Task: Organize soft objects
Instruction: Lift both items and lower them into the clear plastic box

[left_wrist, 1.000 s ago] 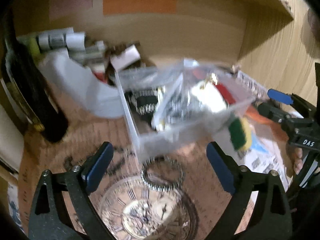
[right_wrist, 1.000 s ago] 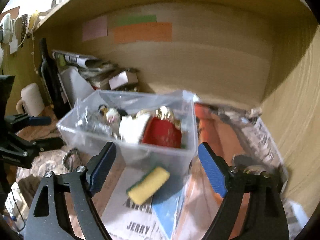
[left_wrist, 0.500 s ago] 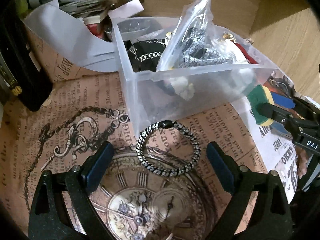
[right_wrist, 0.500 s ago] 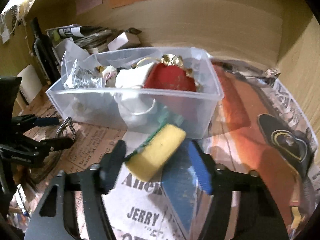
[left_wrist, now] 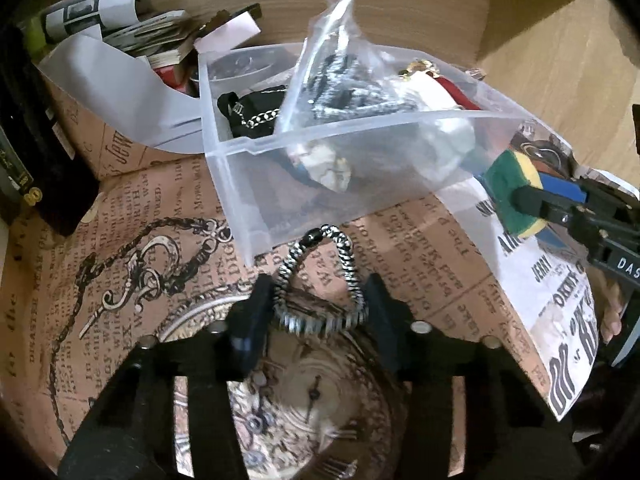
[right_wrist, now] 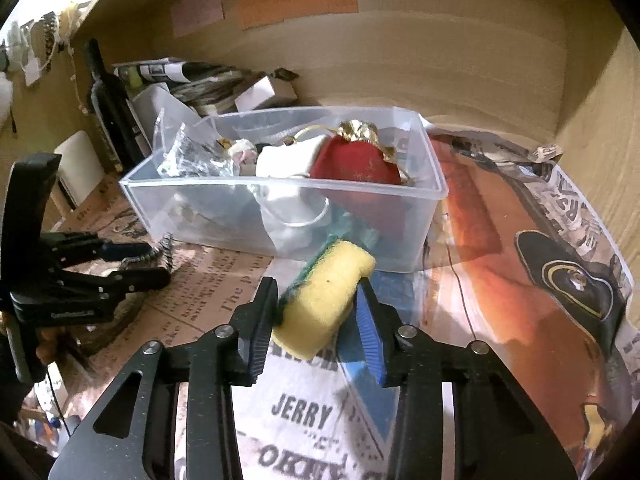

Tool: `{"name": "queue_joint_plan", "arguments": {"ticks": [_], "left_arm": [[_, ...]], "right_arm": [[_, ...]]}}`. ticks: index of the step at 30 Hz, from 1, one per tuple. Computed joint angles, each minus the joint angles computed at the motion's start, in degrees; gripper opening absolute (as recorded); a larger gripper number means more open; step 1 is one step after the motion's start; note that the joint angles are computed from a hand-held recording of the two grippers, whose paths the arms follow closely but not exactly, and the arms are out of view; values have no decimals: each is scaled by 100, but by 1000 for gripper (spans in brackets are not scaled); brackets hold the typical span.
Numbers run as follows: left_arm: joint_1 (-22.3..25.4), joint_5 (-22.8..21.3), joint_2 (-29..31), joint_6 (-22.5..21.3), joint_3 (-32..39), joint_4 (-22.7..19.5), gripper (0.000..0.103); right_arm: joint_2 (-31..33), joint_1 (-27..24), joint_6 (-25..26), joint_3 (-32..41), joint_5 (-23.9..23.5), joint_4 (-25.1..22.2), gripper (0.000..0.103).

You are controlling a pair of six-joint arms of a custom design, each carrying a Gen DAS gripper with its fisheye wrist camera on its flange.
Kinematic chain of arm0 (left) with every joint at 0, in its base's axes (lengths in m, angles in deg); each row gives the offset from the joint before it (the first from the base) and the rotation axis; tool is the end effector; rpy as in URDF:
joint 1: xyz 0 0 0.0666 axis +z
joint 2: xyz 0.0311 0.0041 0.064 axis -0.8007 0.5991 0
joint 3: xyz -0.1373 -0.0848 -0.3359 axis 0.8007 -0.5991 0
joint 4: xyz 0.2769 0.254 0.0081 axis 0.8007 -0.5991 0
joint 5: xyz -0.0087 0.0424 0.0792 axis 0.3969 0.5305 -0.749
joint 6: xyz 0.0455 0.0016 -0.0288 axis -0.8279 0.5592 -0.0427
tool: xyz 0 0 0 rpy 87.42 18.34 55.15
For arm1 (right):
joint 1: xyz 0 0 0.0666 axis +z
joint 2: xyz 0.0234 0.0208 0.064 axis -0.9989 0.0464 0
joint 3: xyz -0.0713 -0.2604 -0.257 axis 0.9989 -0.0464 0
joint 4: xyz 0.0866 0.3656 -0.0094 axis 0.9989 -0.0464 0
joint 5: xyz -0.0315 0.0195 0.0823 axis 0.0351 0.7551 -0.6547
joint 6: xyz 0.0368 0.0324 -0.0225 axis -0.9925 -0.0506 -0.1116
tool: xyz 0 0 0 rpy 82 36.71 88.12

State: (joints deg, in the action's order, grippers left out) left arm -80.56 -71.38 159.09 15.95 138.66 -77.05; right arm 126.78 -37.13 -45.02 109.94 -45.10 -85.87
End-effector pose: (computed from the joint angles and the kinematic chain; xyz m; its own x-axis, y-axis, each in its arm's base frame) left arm 0.3966 -0.2161 0.2867 -0.5725 0.5643 -0.5948 0.7358 0.6737 -0.0691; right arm 0.2631 0.2822 0.2967 -0.6340 0.1914 -0.7493 0.1337 0.9814 0.1376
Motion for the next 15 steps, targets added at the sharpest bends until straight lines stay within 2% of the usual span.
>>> {"name": "queue_joint_plan", "arguments": {"ticks": [7,11,15], "left_arm": [[123,166,-502,41,-347,88,40],[203,328,-839,125,-425,156,40],[372,549,-1026,170,-355,400,40]], "right_arm": [[-192,202,107,42,351,38,36],[-236,290,310,133,576,104,36],[-248,283,682,242,745,325,36]]}}
